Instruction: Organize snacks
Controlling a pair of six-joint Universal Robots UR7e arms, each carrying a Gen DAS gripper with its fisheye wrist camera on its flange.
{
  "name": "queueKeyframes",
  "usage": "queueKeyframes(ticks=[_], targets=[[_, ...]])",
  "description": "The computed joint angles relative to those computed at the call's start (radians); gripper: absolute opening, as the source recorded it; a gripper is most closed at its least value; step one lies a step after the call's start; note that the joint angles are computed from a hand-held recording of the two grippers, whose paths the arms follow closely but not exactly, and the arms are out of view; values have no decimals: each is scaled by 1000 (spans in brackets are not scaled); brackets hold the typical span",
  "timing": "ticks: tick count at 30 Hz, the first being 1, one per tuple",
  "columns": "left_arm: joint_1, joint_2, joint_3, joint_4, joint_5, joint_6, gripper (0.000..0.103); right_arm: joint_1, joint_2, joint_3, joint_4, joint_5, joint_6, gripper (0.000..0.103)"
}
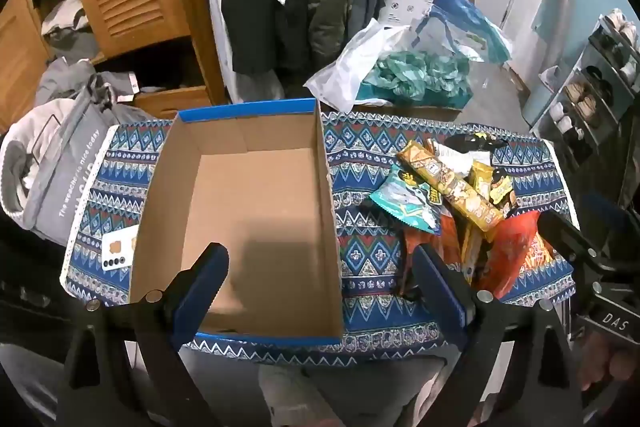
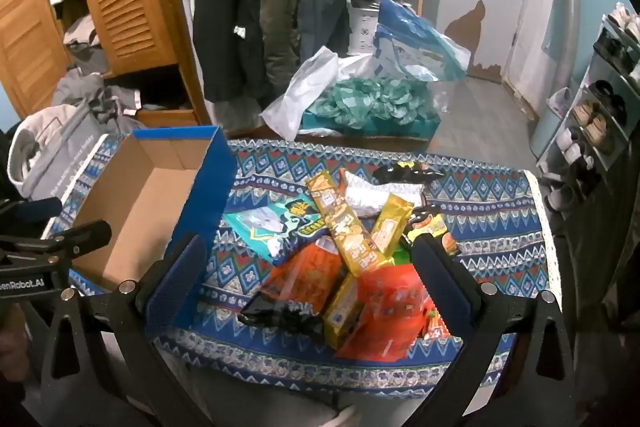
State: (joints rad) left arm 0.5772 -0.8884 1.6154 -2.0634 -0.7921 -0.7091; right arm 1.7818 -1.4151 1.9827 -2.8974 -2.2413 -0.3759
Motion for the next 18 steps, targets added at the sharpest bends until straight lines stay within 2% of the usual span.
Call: queueKeyframes(ticks=[18], targets=[[-4,2,8,-25,2,25,94,3,-4,-4,14,-7,7,101]])
